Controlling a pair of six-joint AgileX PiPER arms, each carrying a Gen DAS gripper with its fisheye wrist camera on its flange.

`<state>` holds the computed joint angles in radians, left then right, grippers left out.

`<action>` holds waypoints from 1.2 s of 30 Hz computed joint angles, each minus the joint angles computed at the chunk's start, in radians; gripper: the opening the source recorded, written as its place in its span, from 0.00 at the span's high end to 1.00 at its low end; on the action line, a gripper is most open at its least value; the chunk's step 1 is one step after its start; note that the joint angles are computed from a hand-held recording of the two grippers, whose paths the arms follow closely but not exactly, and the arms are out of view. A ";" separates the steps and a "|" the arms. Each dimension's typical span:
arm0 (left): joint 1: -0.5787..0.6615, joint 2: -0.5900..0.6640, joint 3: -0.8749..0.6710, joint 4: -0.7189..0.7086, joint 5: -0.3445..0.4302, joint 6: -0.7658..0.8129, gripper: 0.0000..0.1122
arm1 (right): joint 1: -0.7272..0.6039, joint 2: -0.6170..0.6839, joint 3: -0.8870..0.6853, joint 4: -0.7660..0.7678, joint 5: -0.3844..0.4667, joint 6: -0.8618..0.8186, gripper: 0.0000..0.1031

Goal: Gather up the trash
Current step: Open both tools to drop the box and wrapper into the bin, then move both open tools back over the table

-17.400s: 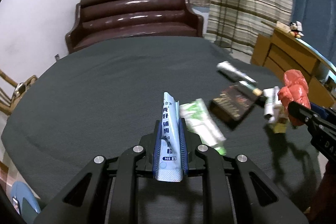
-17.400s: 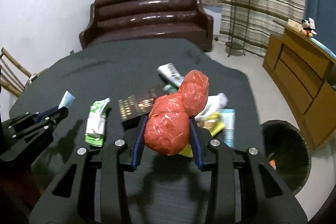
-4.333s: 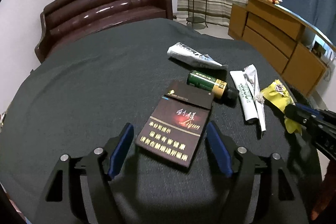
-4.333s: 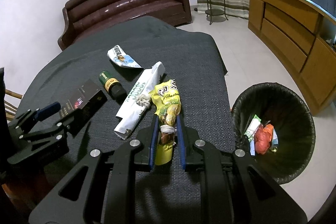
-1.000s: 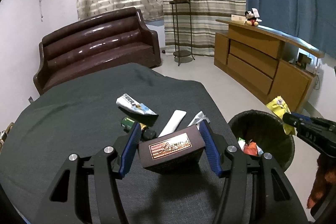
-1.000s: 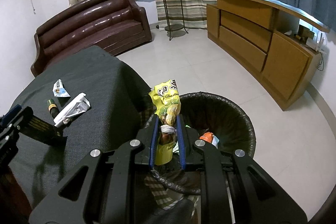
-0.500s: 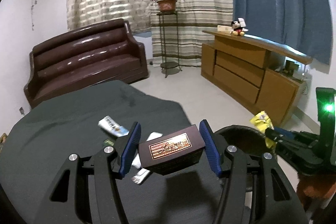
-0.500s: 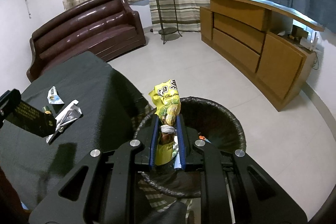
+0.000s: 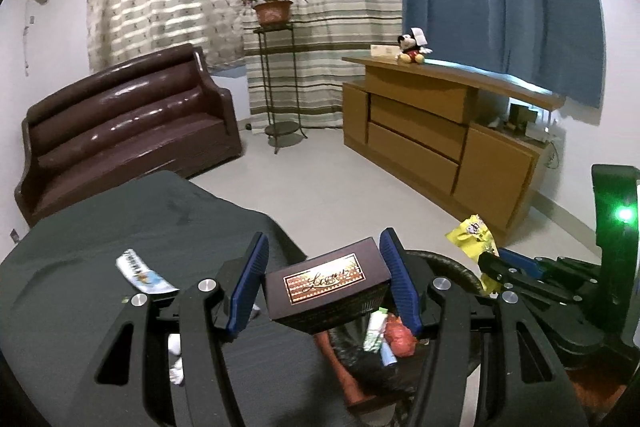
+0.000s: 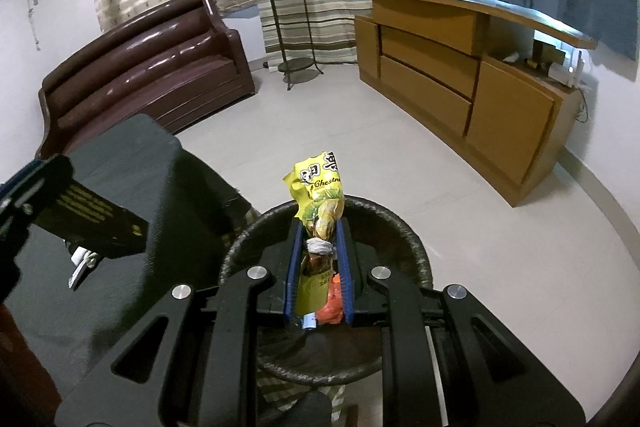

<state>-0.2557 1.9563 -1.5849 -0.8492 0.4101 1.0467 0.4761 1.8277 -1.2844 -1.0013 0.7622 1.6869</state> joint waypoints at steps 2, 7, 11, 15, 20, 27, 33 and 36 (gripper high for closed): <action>-0.018 0.013 -0.008 0.014 -0.009 -0.010 0.49 | -0.008 -0.005 0.013 -0.003 -0.006 0.010 0.84; -0.055 0.055 -0.045 0.066 -0.021 -0.060 0.49 | -0.035 -0.006 0.033 -0.004 -0.025 0.024 0.84; -0.073 0.096 -0.090 0.141 -0.011 -0.134 0.49 | -0.055 0.002 0.036 -0.011 -0.032 0.031 0.84; -0.089 0.139 -0.144 0.241 0.015 -0.240 0.49 | -0.078 0.011 0.042 -0.020 -0.057 0.044 0.74; -0.094 0.155 -0.159 0.321 0.021 -0.341 0.42 | -0.087 0.012 0.050 -0.025 -0.061 0.059 0.69; -0.081 0.110 -0.105 0.298 -0.006 -0.312 0.38 | -0.074 0.007 0.044 -0.036 -0.048 0.061 0.61; -0.023 0.072 -0.071 0.279 0.017 -0.293 0.37 | -0.046 0.022 0.007 -0.014 -0.057 0.027 0.59; 0.007 0.058 -0.054 0.271 0.016 -0.281 0.37 | -0.024 0.043 -0.030 0.012 -0.056 -0.010 0.59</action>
